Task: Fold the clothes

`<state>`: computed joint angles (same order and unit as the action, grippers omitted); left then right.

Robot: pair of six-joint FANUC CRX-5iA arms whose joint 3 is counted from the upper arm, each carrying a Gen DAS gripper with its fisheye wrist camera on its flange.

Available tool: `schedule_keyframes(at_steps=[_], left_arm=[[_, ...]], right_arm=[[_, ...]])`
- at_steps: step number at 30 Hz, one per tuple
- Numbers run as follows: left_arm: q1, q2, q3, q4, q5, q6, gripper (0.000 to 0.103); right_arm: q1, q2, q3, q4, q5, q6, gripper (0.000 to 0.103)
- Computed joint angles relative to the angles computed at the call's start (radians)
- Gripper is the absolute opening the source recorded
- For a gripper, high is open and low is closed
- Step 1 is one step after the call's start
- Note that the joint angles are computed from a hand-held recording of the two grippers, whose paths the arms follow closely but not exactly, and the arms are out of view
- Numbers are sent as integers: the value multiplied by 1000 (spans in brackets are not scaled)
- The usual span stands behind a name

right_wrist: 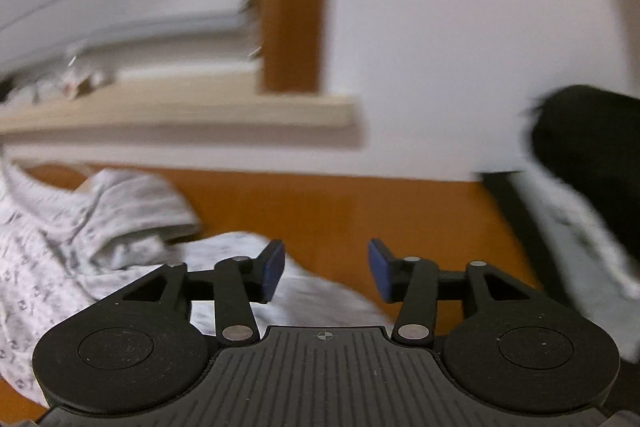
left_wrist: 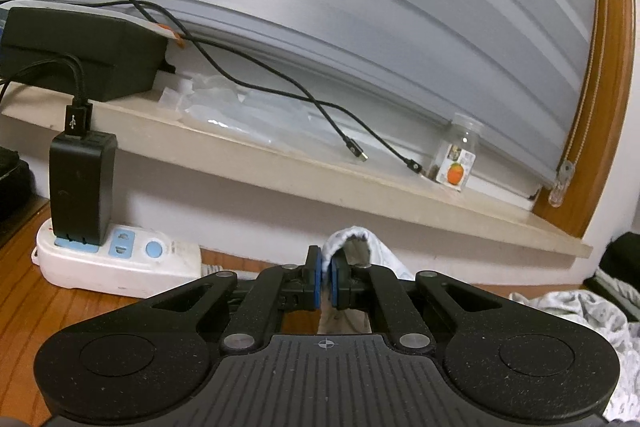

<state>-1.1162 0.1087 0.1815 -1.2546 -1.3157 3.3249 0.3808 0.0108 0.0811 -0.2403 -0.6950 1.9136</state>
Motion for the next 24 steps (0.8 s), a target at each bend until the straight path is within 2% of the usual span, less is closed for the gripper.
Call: schedule_keyframes(at_steps=[5, 8, 9, 10, 11, 12, 14, 15, 17, 19, 20, 23, 24], left_arm=[[4, -3, -6, 5, 15, 3, 5], [6, -5, -8, 9, 18, 5, 5], [6, -5, -8, 11, 19, 3, 5], [7, -5, -8, 12, 20, 1, 5], [7, -5, -7, 14, 21, -1, 5], [8, -5, -7, 15, 22, -4, 5], [7, -5, -8, 15, 20, -3, 5], [5, -5, -7, 14, 17, -2, 5], [6, -5, -7, 16, 16, -4, 5], [7, -5, -7, 19, 20, -8, 5], [8, -5, -7, 20, 22, -8, 5], [10, -7, -9, 22, 27, -10, 5], [11, -7, -9, 23, 29, -10, 5]], right_arm=[[73, 139, 96, 103, -61, -33, 48], [64, 176, 141, 93, -115, -32, 46], [50, 183, 157, 67, -139, -13, 36], [32, 184, 169, 33, -163, 15, 18], [14, 184, 176, 6, -181, 38, 9], [0, 177, 167, -2, -179, 48, 6], [-22, 132, 104, 15, -117, 48, 4], [-22, 105, 57, 68, -62, 3, 4], [-17, 53, -74, 298, 101, -224, 4], [-35, 34, -142, 486, 163, -432, 5], [-48, 29, -151, 524, 168, -476, 5], [-58, 8, -135, 436, 181, -416, 12], [-50, 5, -122, 390, 182, -389, 17]])
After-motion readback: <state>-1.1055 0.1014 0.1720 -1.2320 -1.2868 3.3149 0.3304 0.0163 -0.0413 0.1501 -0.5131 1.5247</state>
